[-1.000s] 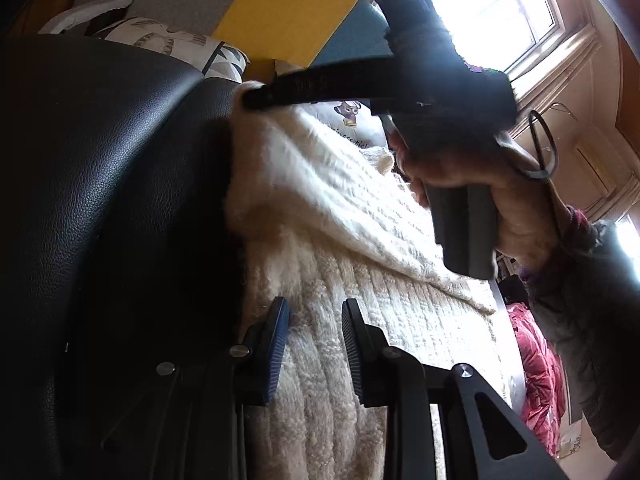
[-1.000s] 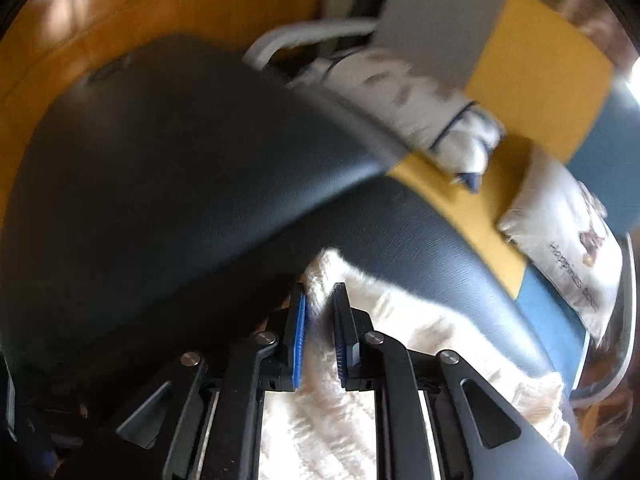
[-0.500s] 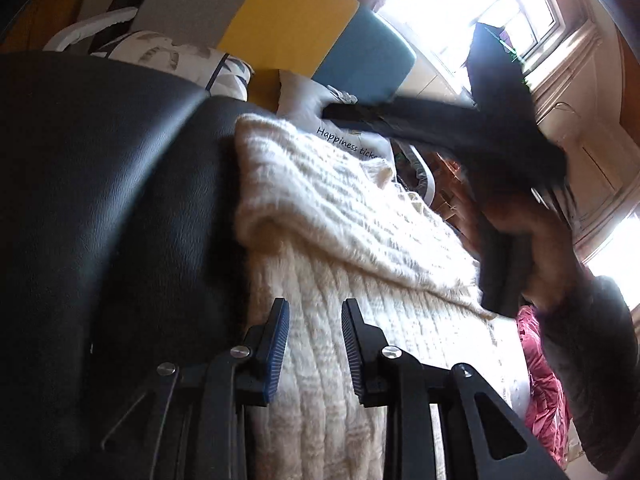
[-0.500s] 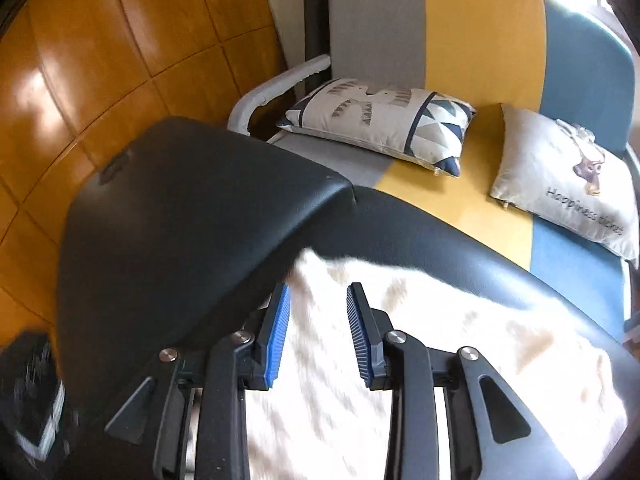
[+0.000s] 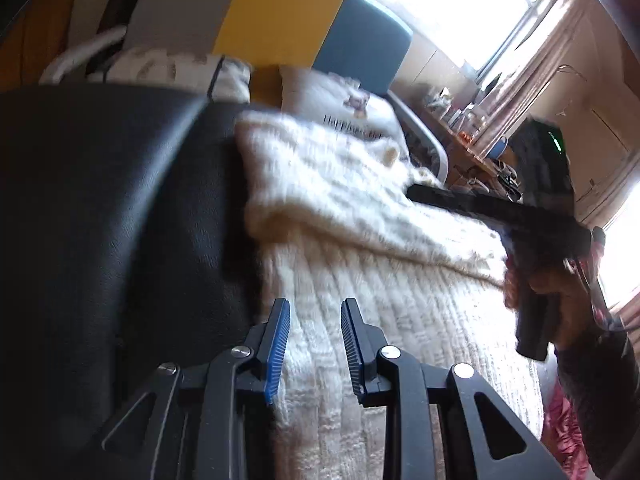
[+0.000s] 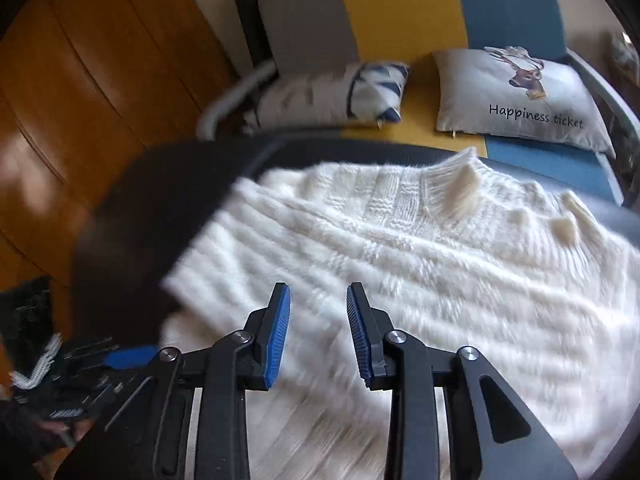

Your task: Fold clothes

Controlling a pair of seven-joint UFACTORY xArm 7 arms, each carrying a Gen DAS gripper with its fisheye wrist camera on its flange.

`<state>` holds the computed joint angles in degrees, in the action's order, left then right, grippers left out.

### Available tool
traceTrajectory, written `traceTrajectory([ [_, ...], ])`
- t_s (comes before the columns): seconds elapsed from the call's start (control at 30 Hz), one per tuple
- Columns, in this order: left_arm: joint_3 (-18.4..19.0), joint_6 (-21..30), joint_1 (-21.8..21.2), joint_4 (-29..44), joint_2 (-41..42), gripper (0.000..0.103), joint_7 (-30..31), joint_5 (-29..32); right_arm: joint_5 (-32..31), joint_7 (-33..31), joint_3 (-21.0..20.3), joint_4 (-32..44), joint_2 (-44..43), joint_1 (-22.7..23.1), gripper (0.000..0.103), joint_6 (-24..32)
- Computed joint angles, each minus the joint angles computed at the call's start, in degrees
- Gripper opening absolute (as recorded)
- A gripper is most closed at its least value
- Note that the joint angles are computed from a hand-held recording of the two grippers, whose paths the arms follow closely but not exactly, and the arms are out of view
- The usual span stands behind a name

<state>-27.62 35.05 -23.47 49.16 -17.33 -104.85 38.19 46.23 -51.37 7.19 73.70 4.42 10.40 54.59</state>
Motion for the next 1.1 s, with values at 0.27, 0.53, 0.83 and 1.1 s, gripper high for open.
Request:
traceTrajectory([
  [0.27,1.59,-10.05,4.21,-0.28,1.4,0.028,-6.72,1.48,8.61,-0.32,-6.72,-9.87,-8.37,-5.47,0.04,4.26],
  [0.53,0.28,-17.13,10.58,-2.49,3.24,0.028,-25.43,8.56,18.95,3.28,-12.15,-9.42,-5.39,-13.37,0.049,9.48],
  [0.83,3.7,-14.16,7.33,0.06,6.54,0.03,-24.28,9.59,22.57,9.09,-8.32,-4.76,1.76,-16.27,0.049,8.08],
  [1.1,5.97,-3.14,2.57,5.62,9.94,0.027,-16.64,8.48,20.12,8.89,-5.54,-7.21,1.05,-13.5,0.021,-3.48],
])
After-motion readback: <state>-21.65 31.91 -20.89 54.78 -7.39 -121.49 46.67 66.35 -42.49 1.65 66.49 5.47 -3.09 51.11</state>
